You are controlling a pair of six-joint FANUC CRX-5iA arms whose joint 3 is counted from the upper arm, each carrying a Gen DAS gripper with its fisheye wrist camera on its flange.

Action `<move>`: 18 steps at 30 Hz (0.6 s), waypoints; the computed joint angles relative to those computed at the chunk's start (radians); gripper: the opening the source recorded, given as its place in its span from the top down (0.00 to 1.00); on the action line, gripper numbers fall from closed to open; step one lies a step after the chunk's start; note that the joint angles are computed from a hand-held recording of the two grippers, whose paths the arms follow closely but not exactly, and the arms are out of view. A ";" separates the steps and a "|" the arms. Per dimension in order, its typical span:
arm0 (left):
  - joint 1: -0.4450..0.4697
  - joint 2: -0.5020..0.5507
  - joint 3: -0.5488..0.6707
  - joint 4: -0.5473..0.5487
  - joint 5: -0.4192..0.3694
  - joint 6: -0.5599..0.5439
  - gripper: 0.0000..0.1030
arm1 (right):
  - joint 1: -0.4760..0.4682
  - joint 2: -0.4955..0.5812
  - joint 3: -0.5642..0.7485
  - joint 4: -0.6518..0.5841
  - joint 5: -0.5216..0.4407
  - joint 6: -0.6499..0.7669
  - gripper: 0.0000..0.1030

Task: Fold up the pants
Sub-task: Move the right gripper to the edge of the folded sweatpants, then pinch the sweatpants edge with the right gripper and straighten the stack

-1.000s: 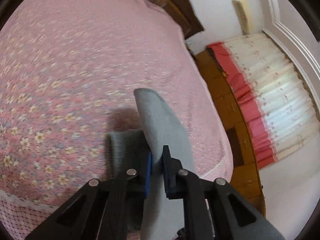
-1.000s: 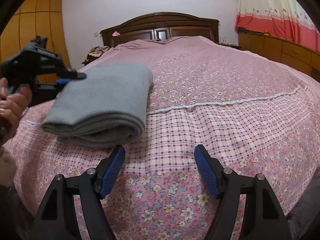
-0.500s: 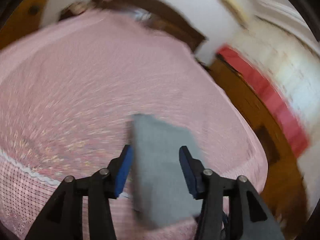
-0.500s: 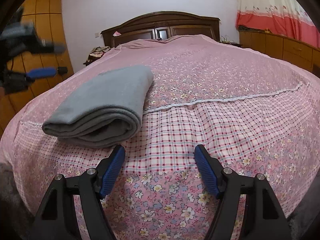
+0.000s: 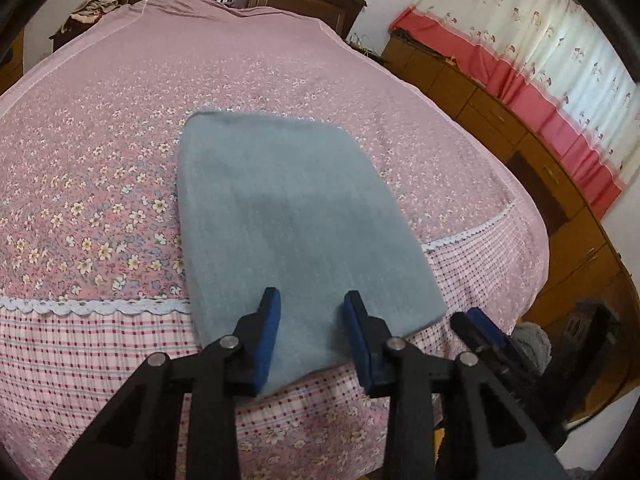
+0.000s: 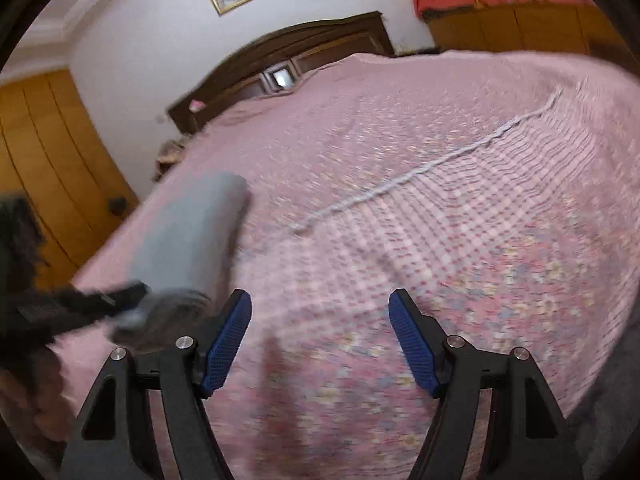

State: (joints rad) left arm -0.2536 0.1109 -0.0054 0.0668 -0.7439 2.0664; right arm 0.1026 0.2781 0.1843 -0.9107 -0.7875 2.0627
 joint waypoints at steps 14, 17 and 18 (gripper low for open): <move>-0.016 -0.035 -0.057 0.001 0.046 0.016 0.66 | -0.093 0.257 0.240 -0.420 -0.489 0.056 0.92; -0.019 -0.032 -0.054 -0.013 0.036 0.007 0.66 | -0.124 0.302 0.238 -0.441 -0.501 0.006 1.00; -0.021 -0.024 -0.052 0.001 0.041 0.001 0.67 | -0.141 0.316 0.238 -0.470 -0.509 -0.014 1.00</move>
